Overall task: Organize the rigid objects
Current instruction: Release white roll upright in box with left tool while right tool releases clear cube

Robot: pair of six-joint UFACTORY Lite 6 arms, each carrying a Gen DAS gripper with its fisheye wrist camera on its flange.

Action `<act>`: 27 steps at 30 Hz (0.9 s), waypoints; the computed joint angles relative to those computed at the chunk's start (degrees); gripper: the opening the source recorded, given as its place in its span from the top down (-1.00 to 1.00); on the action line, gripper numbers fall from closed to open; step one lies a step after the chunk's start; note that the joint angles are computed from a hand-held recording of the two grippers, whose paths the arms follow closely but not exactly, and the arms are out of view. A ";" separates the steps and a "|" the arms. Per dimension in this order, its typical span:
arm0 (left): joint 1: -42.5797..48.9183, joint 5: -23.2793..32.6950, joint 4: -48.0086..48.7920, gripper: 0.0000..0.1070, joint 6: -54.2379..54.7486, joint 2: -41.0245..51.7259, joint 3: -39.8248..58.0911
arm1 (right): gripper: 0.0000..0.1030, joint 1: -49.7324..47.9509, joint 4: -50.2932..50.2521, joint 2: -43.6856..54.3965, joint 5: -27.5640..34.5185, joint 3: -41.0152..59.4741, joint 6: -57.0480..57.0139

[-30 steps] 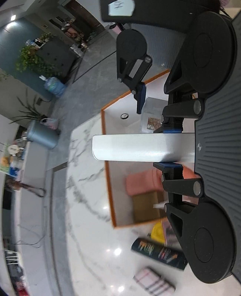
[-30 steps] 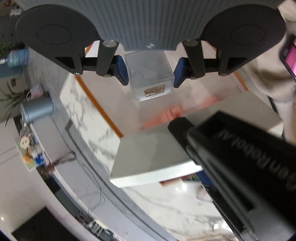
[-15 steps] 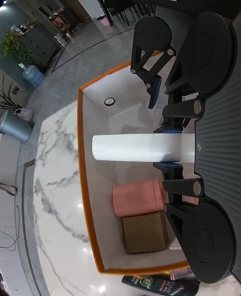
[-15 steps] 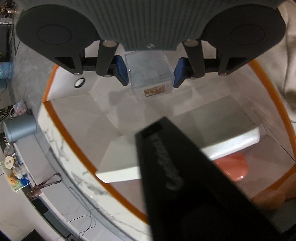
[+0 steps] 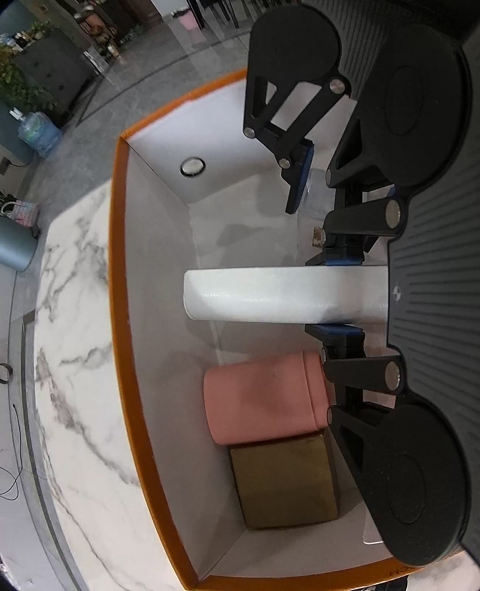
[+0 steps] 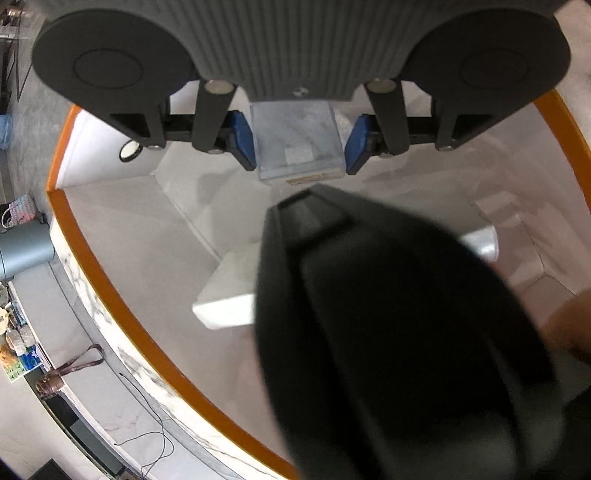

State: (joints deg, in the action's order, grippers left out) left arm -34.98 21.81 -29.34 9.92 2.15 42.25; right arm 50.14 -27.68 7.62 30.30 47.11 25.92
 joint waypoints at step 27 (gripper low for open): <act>2.74 -1.89 -2.25 0.22 6.16 -4.75 -2.19 | 0.04 5.63 -9.79 0.91 3.75 1.96 2.89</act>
